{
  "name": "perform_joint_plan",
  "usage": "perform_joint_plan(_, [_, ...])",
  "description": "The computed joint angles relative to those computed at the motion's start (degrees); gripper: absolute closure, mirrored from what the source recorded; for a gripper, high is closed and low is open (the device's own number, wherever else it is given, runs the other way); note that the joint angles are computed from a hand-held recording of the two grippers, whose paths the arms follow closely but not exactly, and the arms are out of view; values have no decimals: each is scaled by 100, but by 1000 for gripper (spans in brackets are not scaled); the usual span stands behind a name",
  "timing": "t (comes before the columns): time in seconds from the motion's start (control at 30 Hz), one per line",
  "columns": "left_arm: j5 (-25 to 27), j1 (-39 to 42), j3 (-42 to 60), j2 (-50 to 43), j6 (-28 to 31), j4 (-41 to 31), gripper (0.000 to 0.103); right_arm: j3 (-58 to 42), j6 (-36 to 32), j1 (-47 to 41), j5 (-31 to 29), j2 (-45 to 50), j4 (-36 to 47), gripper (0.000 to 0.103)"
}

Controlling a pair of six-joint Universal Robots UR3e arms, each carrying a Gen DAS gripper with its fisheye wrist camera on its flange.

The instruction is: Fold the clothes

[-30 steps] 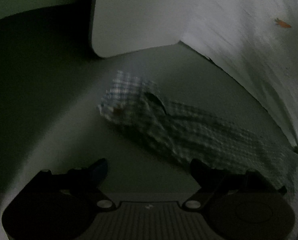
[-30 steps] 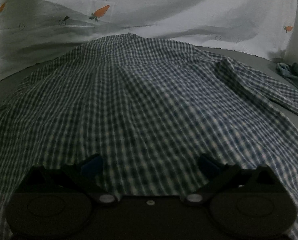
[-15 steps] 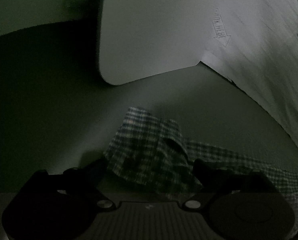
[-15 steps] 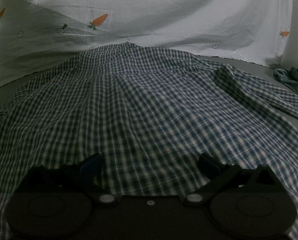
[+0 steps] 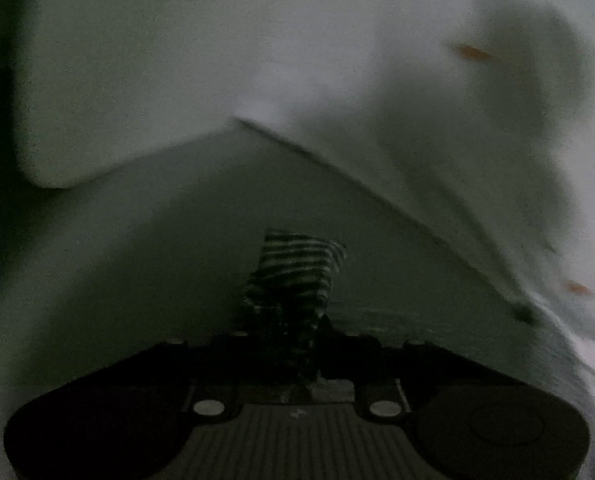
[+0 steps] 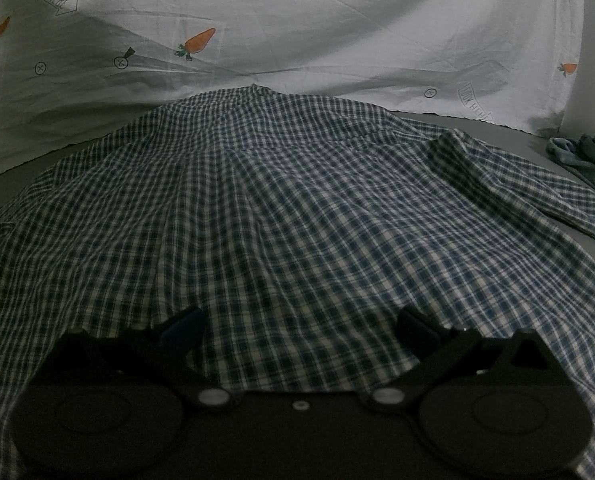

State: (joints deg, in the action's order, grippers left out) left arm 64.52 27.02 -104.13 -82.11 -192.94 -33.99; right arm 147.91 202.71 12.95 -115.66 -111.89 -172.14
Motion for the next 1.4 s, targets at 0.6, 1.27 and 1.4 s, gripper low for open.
perform_joint_plan(0.6, [382,-833,1018,-203,-337,-1940,22,-921,-743,-1583,2423,-1342,2689,5])
perform_joint_plan(1.27, [1081,-803,1499,-392,-438,-3122,14,-2323,3696,-1183,7094,2991,-1191,74])
perform_joint_plan(1.4, [994,-733,1425,-407,-500,-3027,12,-3292,3733,-563,6908,3647,-561,73])
